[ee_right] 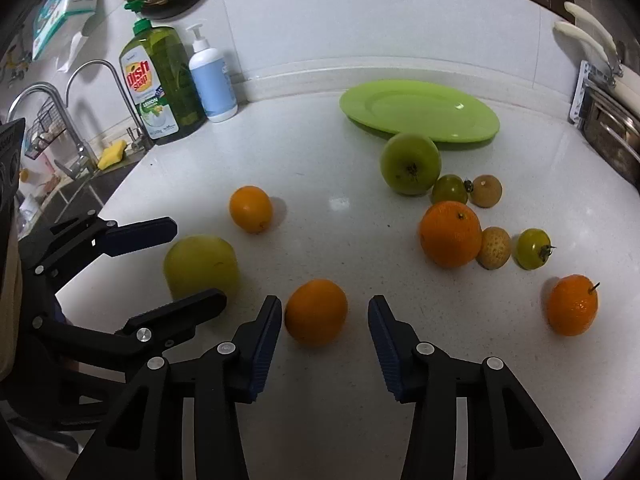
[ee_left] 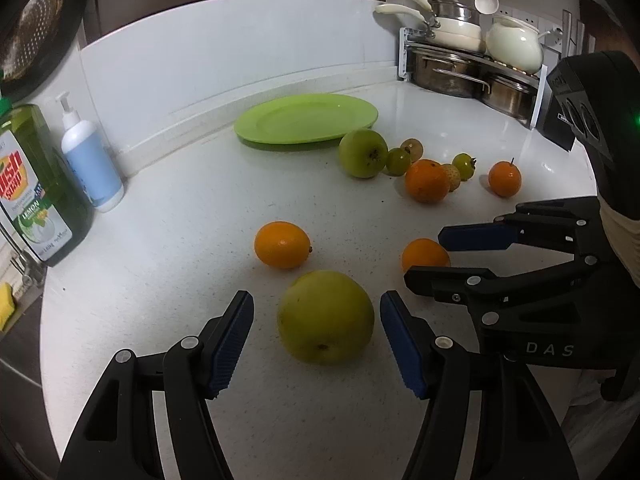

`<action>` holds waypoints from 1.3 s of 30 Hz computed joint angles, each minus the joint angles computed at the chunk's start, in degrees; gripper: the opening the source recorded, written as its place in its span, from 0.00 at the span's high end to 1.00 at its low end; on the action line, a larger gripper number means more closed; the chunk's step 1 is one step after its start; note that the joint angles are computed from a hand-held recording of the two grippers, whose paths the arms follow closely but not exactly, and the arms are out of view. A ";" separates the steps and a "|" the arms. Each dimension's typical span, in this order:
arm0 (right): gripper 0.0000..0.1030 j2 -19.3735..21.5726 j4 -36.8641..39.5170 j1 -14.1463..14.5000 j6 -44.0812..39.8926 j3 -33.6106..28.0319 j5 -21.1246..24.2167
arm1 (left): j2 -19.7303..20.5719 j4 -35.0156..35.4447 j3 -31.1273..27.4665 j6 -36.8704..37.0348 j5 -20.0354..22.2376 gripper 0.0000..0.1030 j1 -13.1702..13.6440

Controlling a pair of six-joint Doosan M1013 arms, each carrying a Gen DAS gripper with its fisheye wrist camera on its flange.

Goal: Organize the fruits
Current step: 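Close the left gripper on the pear while the right gripper closes on an orange, then carry the pear with the left gripper while the right carries the orange onto the green plate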

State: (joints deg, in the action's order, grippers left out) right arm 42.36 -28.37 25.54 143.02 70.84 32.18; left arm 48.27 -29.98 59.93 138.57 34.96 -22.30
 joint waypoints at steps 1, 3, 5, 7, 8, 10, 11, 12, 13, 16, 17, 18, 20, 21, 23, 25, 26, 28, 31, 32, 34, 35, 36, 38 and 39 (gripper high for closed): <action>0.57 0.04 0.71 -0.12 -0.44 -0.02 -0.15 | 0.33 -0.14 -0.52 -0.61 0.90 0.39 0.07; 0.59 0.19 2.24 -0.35 -1.42 -0.18 -0.22 | 0.76 0.19 -1.24 -1.77 2.20 0.43 0.11; 0.60 0.27 3.34 -0.46 -2.49 -0.26 -0.30 | 0.88 0.67 -1.28 -2.72 2.06 0.44 0.04; 0.61 0.20 3.66 -0.50 -3.03 -0.07 -0.55 | 0.97 0.71 -1.45 -3.43 2.44 0.49 0.05; 0.62 0.18 4.06 -0.53 -3.54 -0.02 -0.81 | 1.04 0.28 -1.58 -3.29 2.74 0.51 0.10; 0.67 0.23 5.29 -0.58 -5.10 -0.08 -1.08 | 0.96 0.58 -1.39 -3.88 2.22 0.51 -0.03; 0.67 0.29 5.48 -0.57 -5.50 -0.17 -1.08 | 0.92 0.70 -1.31 -4.23 2.05 0.52 -0.09; 0.67 0.26 5.61 -0.63 -5.59 -0.12 -1.19 | 0.90 0.89 -1.27 -4.88 1.93 0.52 -0.12; 0.67 0.26 6.06 -0.69 -5.89 -0.13 -1.32 | 0.88 1.14 -1.26 -5.65 1.84 0.52 -0.16; 0.67 0.12 7.19 -0.89 -6.69 0.04 -1.72 | 0.73 2.63 -1.10 -8.20 1.30 0.52 -0.40; 0.67 0.03 7.00 -0.90 -6.55 0.19 -1.83 | 0.66 2.91 -1.00 -8.81 1.16 0.52 -0.45; 0.67 -0.07 6.92 -0.90 -6.50 0.35 -1.99 | 0.58 3.19 -0.93 -9.32 1.06 0.52 -0.52; 0.67 -0.48 6.20 -0.87 -6.06 1.04 -2.53 | 0.19 3.27 -0.44 -10.05 0.51 0.52 -0.61; 0.67 -0.59 5.74 -0.83 -5.86 1.20 -2.63 | -0.05 3.19 -0.13 -10.17 0.11 0.52 -0.65; 0.67 -1.00 5.16 -0.81 -5.84 1.76 -3.20 | -0.55 2.96 0.50 -10.42 -0.81 0.52 -0.71; 0.67 -1.30 4.21 -0.74 -5.47 2.07 -3.47 | -1.22 1.92 1.22 -10.35 -1.77 0.52 -0.72; 0.67 -1.61 3.39 -0.71 -5.03 2.41 -3.77 | -1.58 1.57 1.62 -10.26 -2.42 0.52 -0.76; 0.67 -2.12 1.93 -0.68 -4.02 2.97 -4.24 | -2.30 1.56 2.36 -10.39 -3.74 0.52 -0.93; 0.67 -3.13 -1.13 -0.65 -1.80 3.95 -5.22 | -3.40 -0.22 3.27 -9.18 -5.91 0.52 -1.09; 0.67 -3.56 -2.76 -0.60 -0.69 4.29 -5.41 | -3.62 -1.02 3.39 -8.51 -6.45 0.52 -1.14; 0.67 -4.21 -5.26 -0.55 1.04 4.68 -5.49 | -3.95 -2.48 3.21 -7.65 -7.52 0.52 -1.32; 0.67 -4.62 -7.15 -0.55 2.49 4.91 -5.46 | -4.02 -3.07 3.14 -7.23 -7.79 0.52 -1.35; 0.67 -4.88 -8.32 -0.59 3.41 5.06 -5.62 | -4.06 -3.30 2.84 -7.27 -8.13 0.52 -1.47; 0.67 -5.60 -12.04 -0.73 6.67 5.49 -5.86 | -4.06 -3.80 2.08 -6.86 -8.90 0.52 -1.73; 0.67 -5.83 -13.17 -0.84 7.49 5.54 -5.89 | -4.10 -3.54 1.89 -7.01 -9.22 0.52 -1.89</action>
State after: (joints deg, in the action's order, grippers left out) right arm 36.53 -41.54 24.70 150.51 76.37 26.29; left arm 44.17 -33.53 61.82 131.56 25.74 -24.19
